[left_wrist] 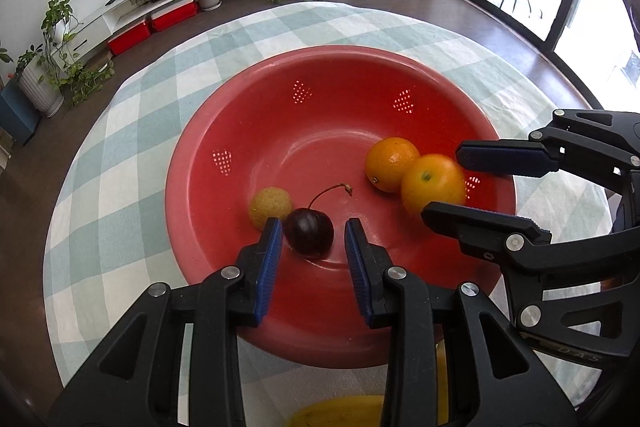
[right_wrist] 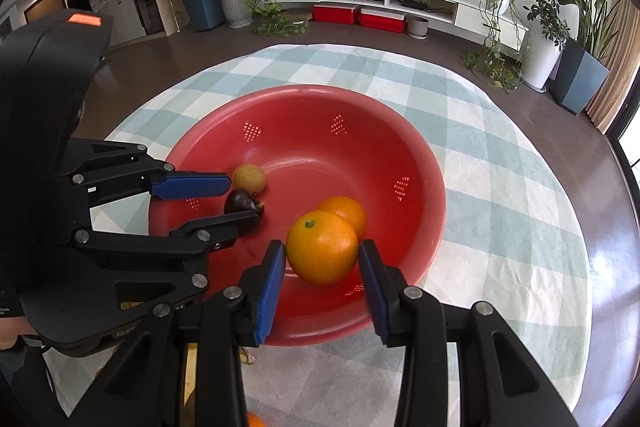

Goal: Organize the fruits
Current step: 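Withdraw both grippers from the bowl back toward the remaining fruit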

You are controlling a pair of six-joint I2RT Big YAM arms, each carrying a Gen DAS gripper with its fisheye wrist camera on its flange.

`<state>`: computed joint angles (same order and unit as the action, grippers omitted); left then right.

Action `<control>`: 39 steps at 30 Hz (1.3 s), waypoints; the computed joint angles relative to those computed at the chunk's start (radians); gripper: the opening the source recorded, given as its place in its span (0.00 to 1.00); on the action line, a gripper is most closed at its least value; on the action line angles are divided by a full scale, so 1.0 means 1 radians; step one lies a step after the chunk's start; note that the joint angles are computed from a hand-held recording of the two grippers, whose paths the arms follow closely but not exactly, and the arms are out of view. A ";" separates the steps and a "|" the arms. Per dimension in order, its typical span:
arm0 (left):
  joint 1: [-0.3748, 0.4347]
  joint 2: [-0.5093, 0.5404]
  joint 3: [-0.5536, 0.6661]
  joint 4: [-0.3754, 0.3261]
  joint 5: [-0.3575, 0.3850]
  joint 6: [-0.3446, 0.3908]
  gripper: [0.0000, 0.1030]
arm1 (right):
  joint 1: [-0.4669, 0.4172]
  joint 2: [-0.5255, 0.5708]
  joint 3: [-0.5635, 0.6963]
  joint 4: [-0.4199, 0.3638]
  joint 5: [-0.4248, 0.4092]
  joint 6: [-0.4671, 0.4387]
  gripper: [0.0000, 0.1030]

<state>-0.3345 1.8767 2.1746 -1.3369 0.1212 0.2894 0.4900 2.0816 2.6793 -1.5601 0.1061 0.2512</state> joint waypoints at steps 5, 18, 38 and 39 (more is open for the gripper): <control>0.006 -0.013 -0.016 0.025 -0.002 -0.016 0.45 | -0.001 -0.018 -0.027 0.015 0.005 0.001 0.41; 0.045 -0.234 -0.213 0.158 0.046 -0.048 0.77 | 0.025 -0.404 -0.581 0.420 0.065 0.080 0.79; 0.159 -0.759 -0.846 0.152 0.208 -0.120 0.85 | 0.148 -0.764 -1.137 0.669 -0.010 0.417 0.82; 0.162 -0.771 -0.867 0.153 0.229 -0.136 0.85 | 0.156 -0.765 -1.140 0.665 -0.007 0.419 0.82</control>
<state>-0.1722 1.1054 1.3079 -1.1841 0.3500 0.1537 0.6464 1.3163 1.5392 -0.8947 0.0993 0.6707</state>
